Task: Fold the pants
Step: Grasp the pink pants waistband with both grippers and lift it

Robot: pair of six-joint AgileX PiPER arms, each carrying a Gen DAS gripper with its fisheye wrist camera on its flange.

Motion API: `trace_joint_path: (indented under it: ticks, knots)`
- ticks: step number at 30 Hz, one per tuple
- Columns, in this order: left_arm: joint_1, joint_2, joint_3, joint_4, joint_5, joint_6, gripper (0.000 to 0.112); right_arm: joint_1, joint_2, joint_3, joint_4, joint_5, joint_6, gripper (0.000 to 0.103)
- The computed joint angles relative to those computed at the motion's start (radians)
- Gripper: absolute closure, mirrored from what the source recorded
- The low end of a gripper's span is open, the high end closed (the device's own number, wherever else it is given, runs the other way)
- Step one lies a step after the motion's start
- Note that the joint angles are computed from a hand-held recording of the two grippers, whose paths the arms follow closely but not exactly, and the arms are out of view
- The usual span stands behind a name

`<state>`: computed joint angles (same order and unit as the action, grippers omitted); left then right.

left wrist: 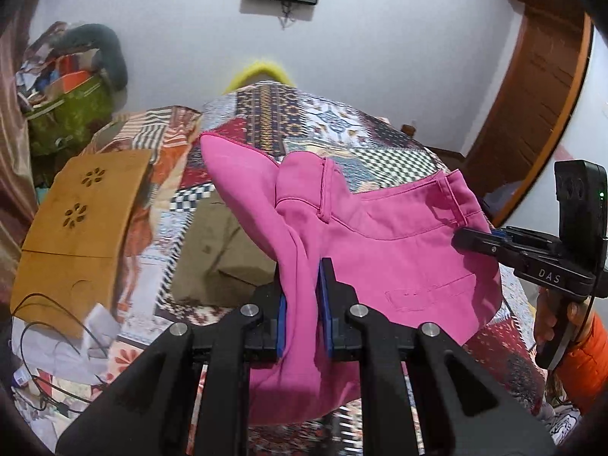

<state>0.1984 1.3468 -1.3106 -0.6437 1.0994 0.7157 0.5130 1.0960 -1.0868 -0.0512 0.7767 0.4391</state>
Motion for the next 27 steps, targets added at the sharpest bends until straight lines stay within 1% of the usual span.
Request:
trace_joint_path:
  ticks: [6, 12, 16, 21, 27]
  knots:
    - [0.041, 0.117, -0.089, -0.013, -0.02, 0.03, 0.098, -0.008, 0.138, -0.08, 0.036, -0.058, -0.061, 0.089]
    - [0.032, 0.269, -0.208, -0.009, -0.044, 0.036, 0.098, -0.042, 0.27, -0.178, 0.069, -0.09, -0.128, 0.089]
    - [0.013, 0.371, -0.28, -0.003, -0.063, 0.029, 0.098, -0.074, 0.351, -0.229, 0.092, -0.1, -0.178, 0.089]
    - [-0.028, 0.492, -0.347, 0.048, -0.095, -0.004, 0.098, -0.109, 0.445, -0.265, 0.133, -0.112, -0.234, 0.089]
    - [-0.059, 0.618, -0.378, 0.109, -0.119, -0.052, 0.098, -0.149, 0.577, -0.31, 0.161, -0.101, -0.3, 0.088]
